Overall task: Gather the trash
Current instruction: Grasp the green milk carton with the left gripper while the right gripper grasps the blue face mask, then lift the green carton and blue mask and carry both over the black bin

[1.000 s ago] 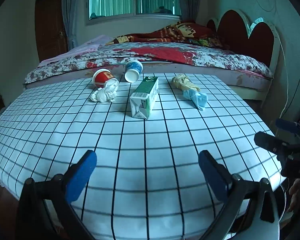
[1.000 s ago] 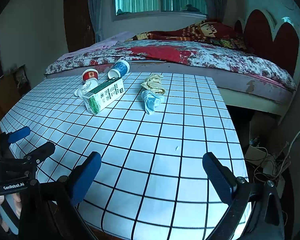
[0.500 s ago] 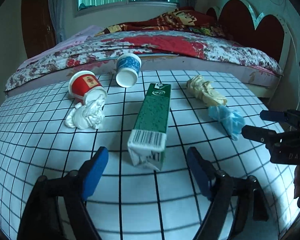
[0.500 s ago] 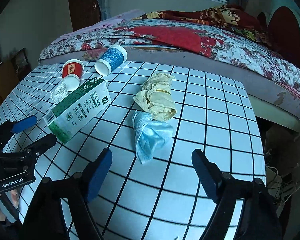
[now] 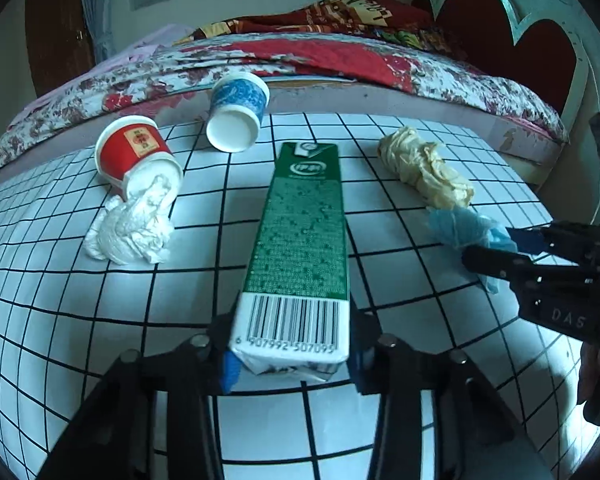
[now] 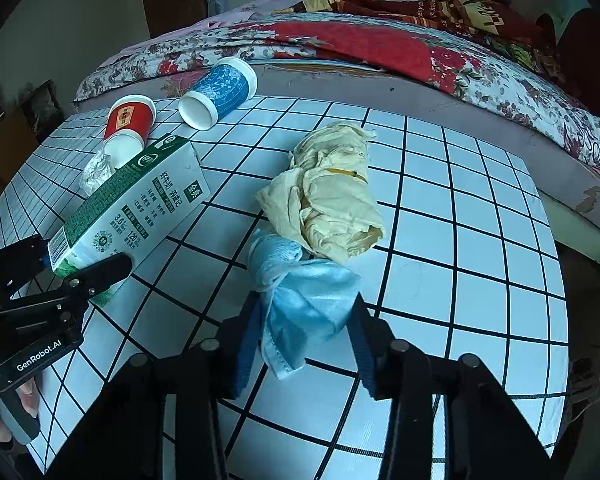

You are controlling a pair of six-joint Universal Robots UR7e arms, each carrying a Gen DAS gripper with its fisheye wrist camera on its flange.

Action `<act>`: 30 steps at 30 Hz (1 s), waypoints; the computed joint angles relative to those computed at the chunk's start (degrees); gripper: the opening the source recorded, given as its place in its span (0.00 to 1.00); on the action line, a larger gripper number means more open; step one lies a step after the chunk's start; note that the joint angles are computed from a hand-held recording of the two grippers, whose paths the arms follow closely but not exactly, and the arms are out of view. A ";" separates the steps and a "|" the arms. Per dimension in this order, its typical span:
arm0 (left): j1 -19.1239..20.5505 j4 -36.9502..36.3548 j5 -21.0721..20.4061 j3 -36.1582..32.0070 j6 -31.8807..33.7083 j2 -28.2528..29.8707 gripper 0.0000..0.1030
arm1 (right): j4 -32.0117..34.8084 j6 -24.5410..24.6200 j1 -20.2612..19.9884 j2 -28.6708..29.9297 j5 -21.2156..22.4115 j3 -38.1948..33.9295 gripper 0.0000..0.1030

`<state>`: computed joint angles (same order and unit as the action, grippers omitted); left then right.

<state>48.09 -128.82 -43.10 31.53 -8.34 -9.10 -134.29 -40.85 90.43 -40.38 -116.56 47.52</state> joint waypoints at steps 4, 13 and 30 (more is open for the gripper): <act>-1.11 -6.53 0.36 7.37 0.73 -3.33 0.38 | -2.94 -1.19 -0.07 -3.27 1.20 4.92 0.25; -4.77 -17.30 2.16 20.43 1.55 -8.60 0.38 | -11.85 -0.12 -0.71 -12.58 4.12 17.84 0.24; -10.59 -25.28 4.14 36.08 -0.84 -16.02 0.38 | -25.17 -1.86 0.03 -27.85 6.03 37.86 0.24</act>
<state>37.51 -154.10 -38.96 67.61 -9.18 -25.12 -159.46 -42.71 90.46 -68.24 -110.53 85.38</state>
